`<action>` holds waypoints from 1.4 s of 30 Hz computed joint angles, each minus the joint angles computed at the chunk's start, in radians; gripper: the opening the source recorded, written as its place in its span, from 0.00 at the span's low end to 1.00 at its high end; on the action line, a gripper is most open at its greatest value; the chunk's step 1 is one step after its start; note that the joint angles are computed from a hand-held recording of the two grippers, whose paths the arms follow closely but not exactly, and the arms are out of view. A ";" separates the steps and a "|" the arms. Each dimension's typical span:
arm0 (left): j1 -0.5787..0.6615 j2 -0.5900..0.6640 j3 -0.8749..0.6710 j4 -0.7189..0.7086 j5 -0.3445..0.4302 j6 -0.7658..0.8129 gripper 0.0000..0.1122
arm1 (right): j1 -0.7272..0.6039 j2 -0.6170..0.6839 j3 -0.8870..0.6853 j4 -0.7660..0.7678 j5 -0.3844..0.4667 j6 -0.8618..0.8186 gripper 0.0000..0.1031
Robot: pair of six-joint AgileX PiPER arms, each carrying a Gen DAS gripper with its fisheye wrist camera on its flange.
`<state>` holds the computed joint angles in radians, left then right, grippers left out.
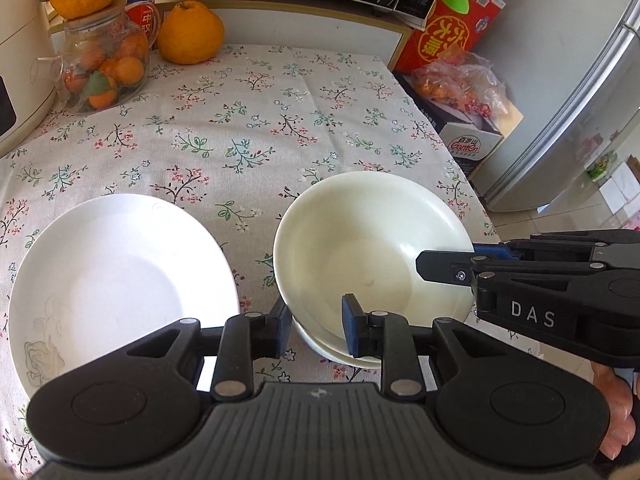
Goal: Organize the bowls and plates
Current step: 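Lift and carry the white bowl over the stacked plates with both tools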
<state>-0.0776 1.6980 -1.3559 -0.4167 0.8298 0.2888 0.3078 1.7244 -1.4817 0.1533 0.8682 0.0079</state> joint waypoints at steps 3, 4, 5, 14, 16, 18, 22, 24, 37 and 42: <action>-0.002 0.002 -0.003 0.015 -0.007 -0.012 0.23 | 0.004 0.008 -0.007 -0.010 0.010 0.006 0.16; -0.004 0.000 -0.001 0.022 -0.011 -0.015 0.24 | 0.007 0.008 -0.008 -0.019 0.010 0.011 0.16; -0.005 0.000 0.000 0.024 -0.013 -0.015 0.25 | 0.008 0.008 -0.006 -0.020 0.009 0.010 0.16; 0.003 0.008 -0.005 0.022 -0.009 -0.026 0.29 | 0.004 0.006 -0.005 -0.074 -0.008 0.061 0.20; 0.003 0.008 -0.006 0.025 -0.012 -0.035 0.30 | 0.001 0.003 -0.004 -0.070 -0.014 0.060 0.21; 0.004 0.009 -0.008 0.024 -0.012 -0.037 0.31 | 0.002 0.003 -0.005 -0.075 -0.018 0.066 0.22; 0.010 0.012 -0.011 0.011 -0.009 -0.045 0.31 | -0.003 0.003 -0.007 -0.079 -0.024 0.084 0.25; 0.015 0.015 -0.015 -0.003 -0.004 -0.039 0.32 | -0.003 0.002 -0.007 -0.084 -0.028 0.095 0.35; 0.012 0.020 -0.001 -0.014 -0.031 -0.024 0.34 | -0.020 0.017 -0.009 -0.067 -0.024 0.112 0.61; 0.018 0.029 0.002 -0.027 -0.037 -0.013 0.32 | -0.050 0.031 -0.017 0.004 -0.012 0.098 0.63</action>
